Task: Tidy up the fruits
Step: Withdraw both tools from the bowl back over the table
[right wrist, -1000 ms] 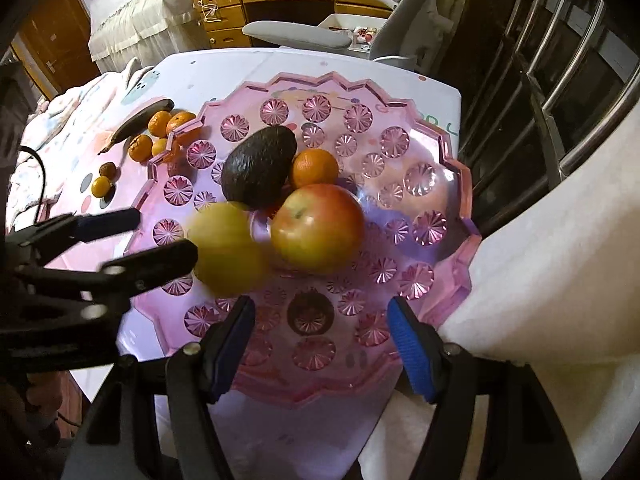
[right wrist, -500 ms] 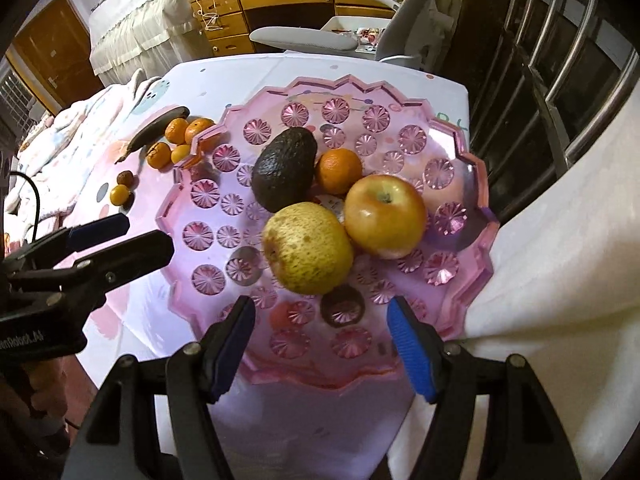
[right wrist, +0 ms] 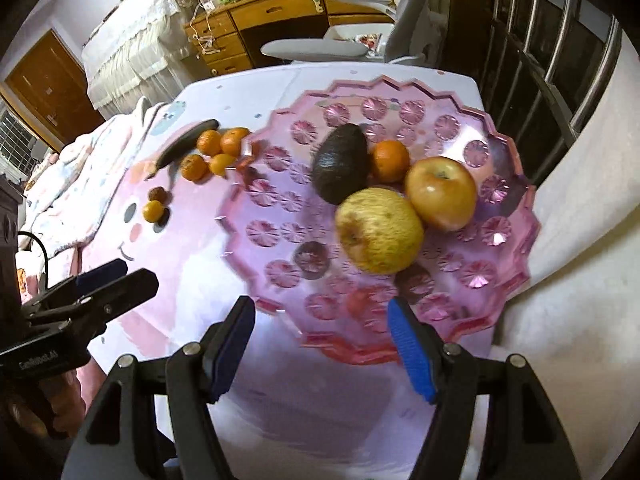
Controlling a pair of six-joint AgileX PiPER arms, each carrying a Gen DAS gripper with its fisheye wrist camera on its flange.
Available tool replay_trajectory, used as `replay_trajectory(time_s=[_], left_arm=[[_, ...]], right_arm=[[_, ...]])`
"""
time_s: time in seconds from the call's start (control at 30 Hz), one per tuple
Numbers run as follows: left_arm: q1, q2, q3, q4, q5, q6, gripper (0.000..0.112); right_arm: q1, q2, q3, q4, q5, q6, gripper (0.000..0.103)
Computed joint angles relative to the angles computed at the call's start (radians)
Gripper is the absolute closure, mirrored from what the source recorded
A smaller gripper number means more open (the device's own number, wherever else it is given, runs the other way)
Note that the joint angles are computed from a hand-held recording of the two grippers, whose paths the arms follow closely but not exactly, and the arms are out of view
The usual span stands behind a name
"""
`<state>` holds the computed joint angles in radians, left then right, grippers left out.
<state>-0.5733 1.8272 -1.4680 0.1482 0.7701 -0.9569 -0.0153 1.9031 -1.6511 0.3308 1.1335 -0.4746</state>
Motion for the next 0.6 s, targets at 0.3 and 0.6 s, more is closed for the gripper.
replay_trajectory(time_s=[0.3,0.6], left_arm=[[0.147,-0.245,0.258,-0.103,-0.028,0.236,0.026],[0.402,-0.343,0.345,-0.277,0.042,0.673,0.026]], right_arm=[[0.154,-0.153,0.211,0.02,-0.15,0.144,0.034],[0.391,-0.225,0.353,-0.055,-0.329,0.426,0.034]])
